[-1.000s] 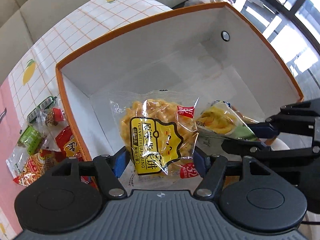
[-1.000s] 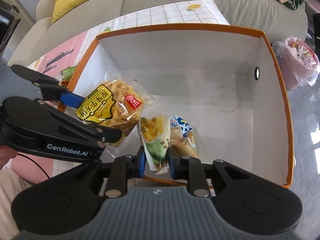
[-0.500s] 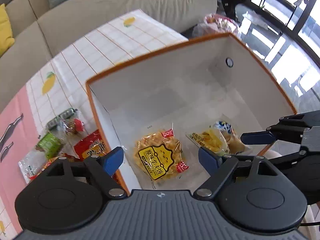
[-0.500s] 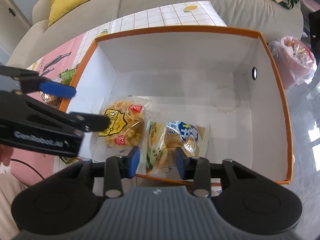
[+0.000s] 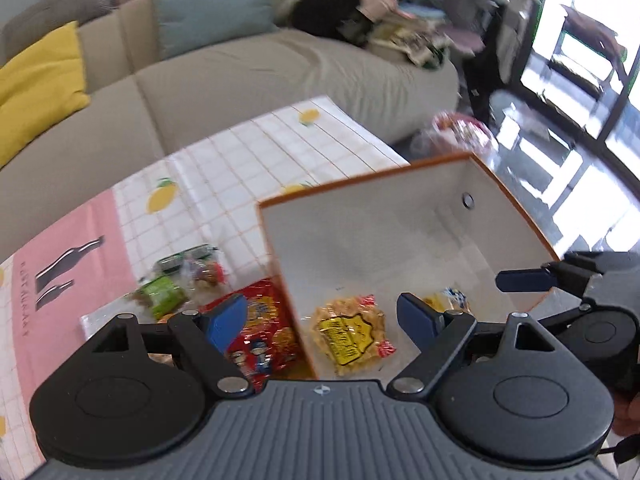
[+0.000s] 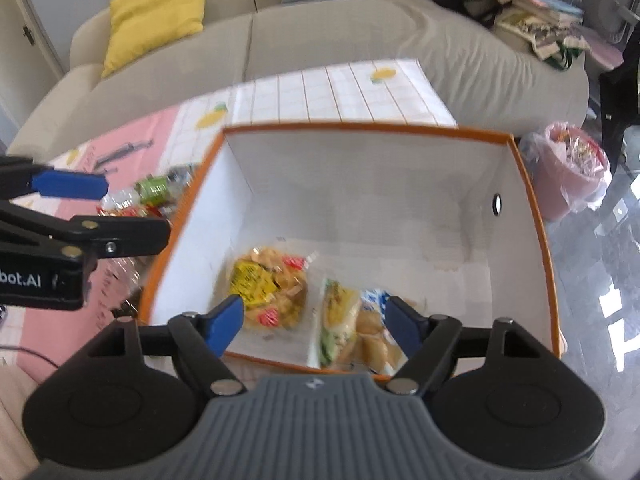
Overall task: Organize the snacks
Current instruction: 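Grasp the fries-stick bag with the left tool while the right tool grasps the dark wrapped snack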
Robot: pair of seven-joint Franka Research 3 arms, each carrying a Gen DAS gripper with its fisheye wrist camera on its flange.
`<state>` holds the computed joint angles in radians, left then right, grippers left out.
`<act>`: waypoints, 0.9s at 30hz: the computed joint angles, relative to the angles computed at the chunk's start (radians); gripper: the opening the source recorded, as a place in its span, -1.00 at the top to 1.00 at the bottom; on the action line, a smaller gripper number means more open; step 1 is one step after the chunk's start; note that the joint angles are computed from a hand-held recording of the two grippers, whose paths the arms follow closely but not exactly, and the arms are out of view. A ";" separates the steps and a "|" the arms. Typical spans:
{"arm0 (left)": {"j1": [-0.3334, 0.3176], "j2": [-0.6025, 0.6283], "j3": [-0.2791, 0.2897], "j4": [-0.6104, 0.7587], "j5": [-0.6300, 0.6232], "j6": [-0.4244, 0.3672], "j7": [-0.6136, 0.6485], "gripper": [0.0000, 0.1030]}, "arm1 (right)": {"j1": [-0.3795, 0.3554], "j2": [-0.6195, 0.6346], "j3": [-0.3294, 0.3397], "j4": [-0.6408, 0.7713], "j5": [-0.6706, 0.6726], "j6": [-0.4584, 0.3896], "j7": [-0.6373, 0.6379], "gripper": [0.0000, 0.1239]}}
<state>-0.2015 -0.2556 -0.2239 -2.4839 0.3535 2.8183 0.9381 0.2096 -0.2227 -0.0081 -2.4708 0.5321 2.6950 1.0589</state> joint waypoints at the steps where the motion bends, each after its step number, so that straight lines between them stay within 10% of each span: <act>1: 0.009 -0.023 -0.001 -0.020 0.006 0.009 -0.018 -0.86 | 0.008 -0.012 0.005 -0.012 0.014 0.027 0.001 -0.24; 18: 0.073 -0.285 0.110 -0.340 -0.083 0.141 -0.085 -0.62 | 0.284 -0.031 0.015 -0.072 0.317 0.302 -0.189 -0.30; 27: 0.103 -0.355 0.202 -0.458 -0.147 0.205 -0.015 -0.70 | 0.241 0.079 0.107 0.025 0.107 0.250 -0.090 -0.30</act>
